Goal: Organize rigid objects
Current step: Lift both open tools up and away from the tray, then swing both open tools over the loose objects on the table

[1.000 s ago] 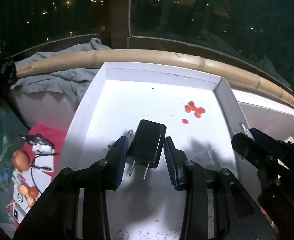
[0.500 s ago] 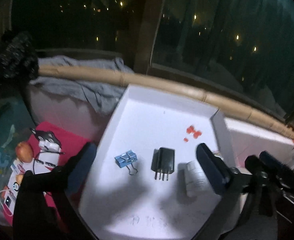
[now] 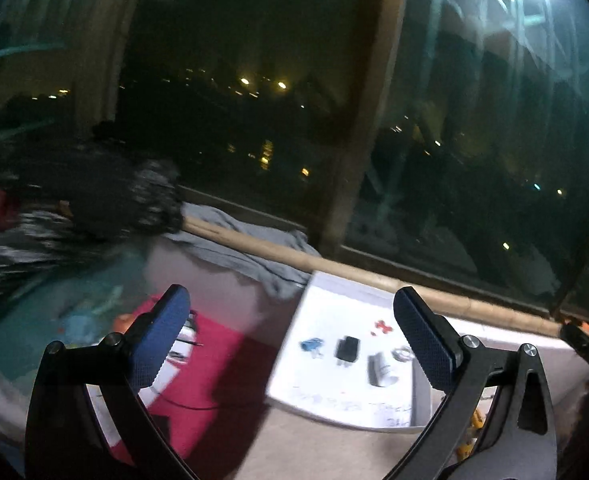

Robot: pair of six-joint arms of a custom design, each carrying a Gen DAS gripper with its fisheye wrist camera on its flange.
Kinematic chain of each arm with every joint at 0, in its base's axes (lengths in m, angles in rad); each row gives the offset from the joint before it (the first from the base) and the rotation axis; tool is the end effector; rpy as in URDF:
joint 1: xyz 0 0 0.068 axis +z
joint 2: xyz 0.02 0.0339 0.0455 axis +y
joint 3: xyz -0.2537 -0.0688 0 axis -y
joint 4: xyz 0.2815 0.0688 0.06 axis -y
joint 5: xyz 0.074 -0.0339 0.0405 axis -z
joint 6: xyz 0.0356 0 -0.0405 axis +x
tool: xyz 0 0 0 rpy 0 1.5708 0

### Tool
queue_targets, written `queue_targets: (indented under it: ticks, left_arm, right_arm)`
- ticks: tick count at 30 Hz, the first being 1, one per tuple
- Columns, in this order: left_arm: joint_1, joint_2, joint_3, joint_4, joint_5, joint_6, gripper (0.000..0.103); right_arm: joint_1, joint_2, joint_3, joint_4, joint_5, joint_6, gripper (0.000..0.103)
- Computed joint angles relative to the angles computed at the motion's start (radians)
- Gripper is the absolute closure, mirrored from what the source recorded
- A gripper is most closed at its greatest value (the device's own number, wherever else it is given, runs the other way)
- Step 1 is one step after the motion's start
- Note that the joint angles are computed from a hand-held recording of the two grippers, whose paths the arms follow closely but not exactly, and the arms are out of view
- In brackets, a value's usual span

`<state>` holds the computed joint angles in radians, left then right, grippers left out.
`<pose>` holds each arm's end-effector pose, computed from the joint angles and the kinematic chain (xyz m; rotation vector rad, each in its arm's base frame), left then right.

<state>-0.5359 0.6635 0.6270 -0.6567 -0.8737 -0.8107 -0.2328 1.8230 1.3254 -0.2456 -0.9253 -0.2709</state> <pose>0.1671 -0.0675 0.2575 -0.6904 1.8731 0.1412 0.4245 -0.0714 0.2130 -0.4822 2.0168 0.7567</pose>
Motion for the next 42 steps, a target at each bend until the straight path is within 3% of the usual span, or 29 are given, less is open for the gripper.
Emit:
queue_targets:
  ticks: [3, 5, 9, 12, 16, 20, 22, 26, 32, 36, 42]
  left_arm:
    - [-0.121, -0.051, 0.047, -0.22, -0.166, -0.151, 0.001]
    - [-0.165, -0.071, 0.084, -0.323, -0.221, -0.216, 0.001]
    - [-0.193, -0.131, 0.137, -0.361, -0.265, -0.17, 0.001]
    - [-0.173, -0.168, 0.162, -0.266, -0.25, -0.011, 0.001]
    - [-0.048, -0.189, 0.173, -0.058, -0.089, 0.249, 0.001]
    - [0.111, -0.175, 0.17, 0.116, 0.17, 0.393, 0.001]
    - [0.174, -0.15, 0.164, 0.184, 0.31, 0.416, 0.001]
    - [0.198, -0.042, 0.126, 0.335, 0.509, 0.477, 0.0]
    - [0.122, 0.24, 0.072, 0.52, 0.598, 0.525, 0.0]
    - [0.059, 0.473, 0.07, 0.625, 0.634, 0.51, 0.0]
    - [-0.066, 0.755, 0.069, 0.799, 0.596, 0.535, 0.0]
  right_arm:
    - [-0.08, 0.016, 0.059, -0.051, -0.048, -0.025, 0.023]
    - [-0.129, 0.031, 0.112, -0.087, -0.062, -0.015, 0.023]
    - [-0.213, 0.029, 0.194, -0.104, -0.084, 0.047, 0.023]
    - [-0.284, -0.024, 0.201, 0.039, -0.033, 0.151, 0.023]
    - [-0.396, -0.088, 0.216, 0.32, 0.115, 0.368, 0.023]
    - [-0.525, -0.126, 0.234, 0.465, 0.245, 0.617, 0.016]
    - [-0.565, -0.187, 0.156, 0.529, 0.301, 0.656, 0.016]
    - [-0.596, -0.297, -0.02, 0.578, 0.365, 0.623, 0.016]
    - [-0.561, -0.405, -0.22, 0.504, 0.327, 0.483, 0.016]
    - [-0.481, -0.418, -0.29, 0.423, 0.263, 0.361, 0.016]
    - [-0.324, -0.24, -0.258, 0.198, 0.209, 0.107, 0.016]
